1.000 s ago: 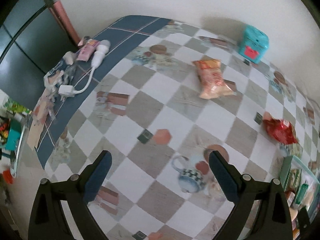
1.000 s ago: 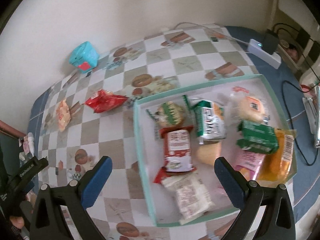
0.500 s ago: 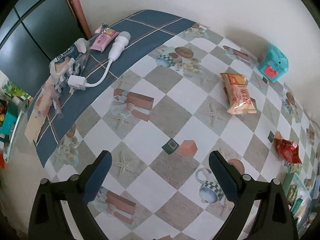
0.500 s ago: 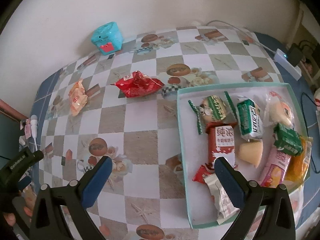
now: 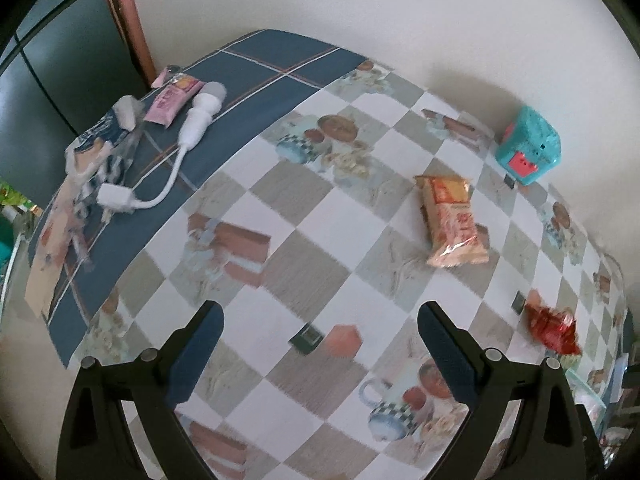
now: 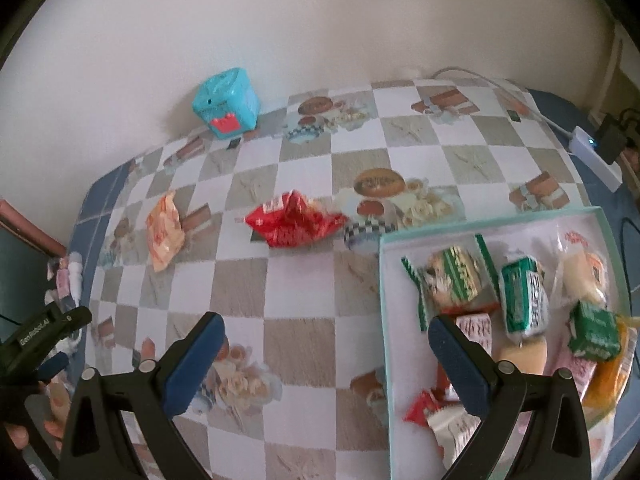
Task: Organize snacks
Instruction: 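Move both open grippers back toward the remaining snacks on the table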
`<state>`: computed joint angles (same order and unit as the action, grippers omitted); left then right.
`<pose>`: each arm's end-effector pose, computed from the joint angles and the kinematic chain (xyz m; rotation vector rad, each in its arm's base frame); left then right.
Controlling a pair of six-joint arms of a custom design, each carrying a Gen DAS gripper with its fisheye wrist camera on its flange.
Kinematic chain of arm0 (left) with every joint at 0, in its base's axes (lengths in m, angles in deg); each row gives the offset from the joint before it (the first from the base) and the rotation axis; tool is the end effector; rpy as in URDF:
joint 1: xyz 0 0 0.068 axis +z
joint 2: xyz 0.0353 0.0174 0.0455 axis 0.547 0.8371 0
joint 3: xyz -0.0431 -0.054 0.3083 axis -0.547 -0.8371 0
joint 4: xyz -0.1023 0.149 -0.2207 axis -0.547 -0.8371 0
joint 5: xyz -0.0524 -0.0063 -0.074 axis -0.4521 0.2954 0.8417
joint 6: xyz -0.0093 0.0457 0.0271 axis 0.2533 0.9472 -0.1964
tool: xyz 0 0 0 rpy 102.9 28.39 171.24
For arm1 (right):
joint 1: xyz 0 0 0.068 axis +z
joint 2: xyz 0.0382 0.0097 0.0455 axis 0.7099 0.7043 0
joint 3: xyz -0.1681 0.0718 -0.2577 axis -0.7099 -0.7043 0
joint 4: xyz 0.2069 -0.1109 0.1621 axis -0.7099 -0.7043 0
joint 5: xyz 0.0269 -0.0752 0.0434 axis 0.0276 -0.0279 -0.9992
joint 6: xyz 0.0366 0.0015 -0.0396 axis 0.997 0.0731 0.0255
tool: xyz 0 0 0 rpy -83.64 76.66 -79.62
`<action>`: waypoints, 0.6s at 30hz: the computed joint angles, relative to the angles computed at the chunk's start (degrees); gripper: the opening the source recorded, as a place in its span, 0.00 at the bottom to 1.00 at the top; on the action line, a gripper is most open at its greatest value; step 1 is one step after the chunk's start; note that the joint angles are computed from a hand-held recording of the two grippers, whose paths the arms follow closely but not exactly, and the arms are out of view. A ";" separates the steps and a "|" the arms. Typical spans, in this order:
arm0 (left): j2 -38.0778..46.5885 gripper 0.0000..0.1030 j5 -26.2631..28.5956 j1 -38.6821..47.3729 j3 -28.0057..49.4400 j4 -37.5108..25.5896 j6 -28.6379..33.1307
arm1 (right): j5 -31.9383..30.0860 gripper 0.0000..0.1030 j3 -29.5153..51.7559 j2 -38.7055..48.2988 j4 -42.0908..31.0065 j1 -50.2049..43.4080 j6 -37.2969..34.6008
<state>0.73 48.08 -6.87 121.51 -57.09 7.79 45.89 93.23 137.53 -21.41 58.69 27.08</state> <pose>0.2411 -0.1863 0.2845 -0.9819 2.5933 0.1164 0.2851 0.0706 0.2792 0.0291 2.6981 0.2392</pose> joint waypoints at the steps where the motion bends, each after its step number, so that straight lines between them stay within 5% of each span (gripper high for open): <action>1: 0.46 0.95 0.23 0.32 0.12 0.61 0.56 | 0.09 1.00 0.30 0.21 0.36 -0.20 -0.09; 18: 1.17 0.95 3.16 5.61 -5.64 19.82 11.54 | -6.23 1.00 2.23 7.40 12.69 -1.49 -0.02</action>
